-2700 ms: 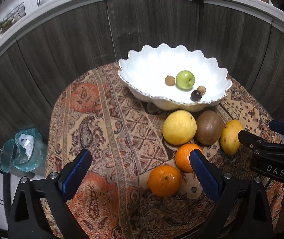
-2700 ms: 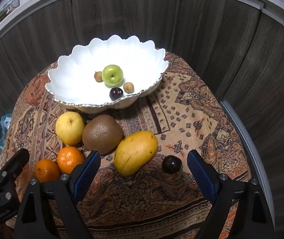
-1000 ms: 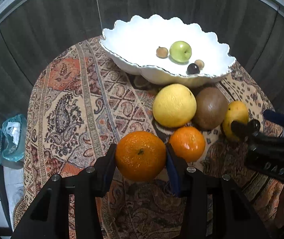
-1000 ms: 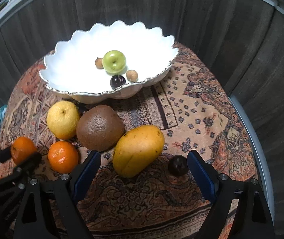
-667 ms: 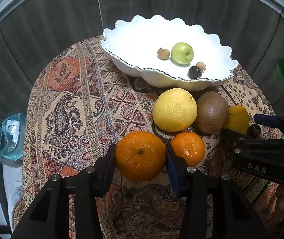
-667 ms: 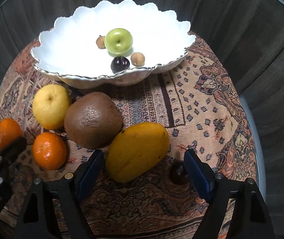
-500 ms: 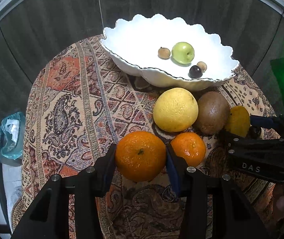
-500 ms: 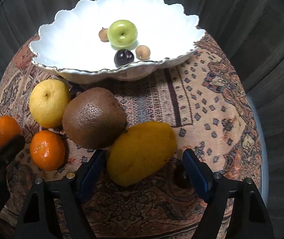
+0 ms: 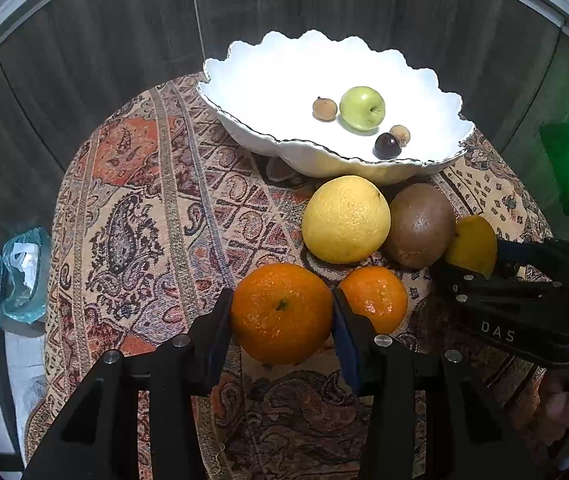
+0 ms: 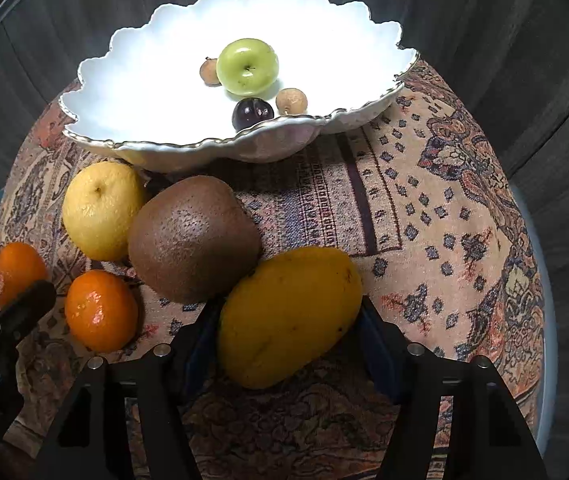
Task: Organize fruits
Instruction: 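Grasp an orange with the left tool while the right tool grasps the yellow mango, then carry the orange and mango over the white bowl and open both tools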
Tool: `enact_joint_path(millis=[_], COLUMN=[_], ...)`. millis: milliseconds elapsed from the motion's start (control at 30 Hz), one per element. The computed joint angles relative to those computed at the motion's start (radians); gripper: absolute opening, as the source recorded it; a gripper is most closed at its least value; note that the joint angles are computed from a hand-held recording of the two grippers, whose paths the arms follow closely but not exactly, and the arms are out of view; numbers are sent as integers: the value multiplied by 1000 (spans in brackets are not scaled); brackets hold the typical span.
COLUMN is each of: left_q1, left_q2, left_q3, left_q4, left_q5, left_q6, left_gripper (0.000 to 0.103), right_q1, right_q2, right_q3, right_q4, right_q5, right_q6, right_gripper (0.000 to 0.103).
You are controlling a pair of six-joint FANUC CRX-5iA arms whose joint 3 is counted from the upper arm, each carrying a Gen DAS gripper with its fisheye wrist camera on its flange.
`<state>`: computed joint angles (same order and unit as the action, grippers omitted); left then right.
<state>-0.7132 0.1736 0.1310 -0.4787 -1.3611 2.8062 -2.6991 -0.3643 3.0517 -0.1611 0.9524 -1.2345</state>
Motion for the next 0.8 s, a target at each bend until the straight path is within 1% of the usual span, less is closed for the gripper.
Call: enact_joint_path(millis=[167, 467, 567, 800], left_q1=[-9, -29, -29, -12], left_q2=[-1, -11, -18, -29], left_q3=[14, 42, 50, 88], left_q4=[-14, -48, -61, -112], left_q5=[-14, -33, -37, -47], left_q6=[3, 1, -6, -38], left_gripper=[46, 46, 46, 46], right_q1=[-9, -16, -13, 5], right_q2=[35, 113, 118, 104], right_q3=[41, 68, 48, -9], right_q4=[-5, -8, -9, -12], right_q5=[-28, -31, -29, -61], right_q6=[-8, -11, -16, -44], right_gripper=[66, 66, 66, 66])
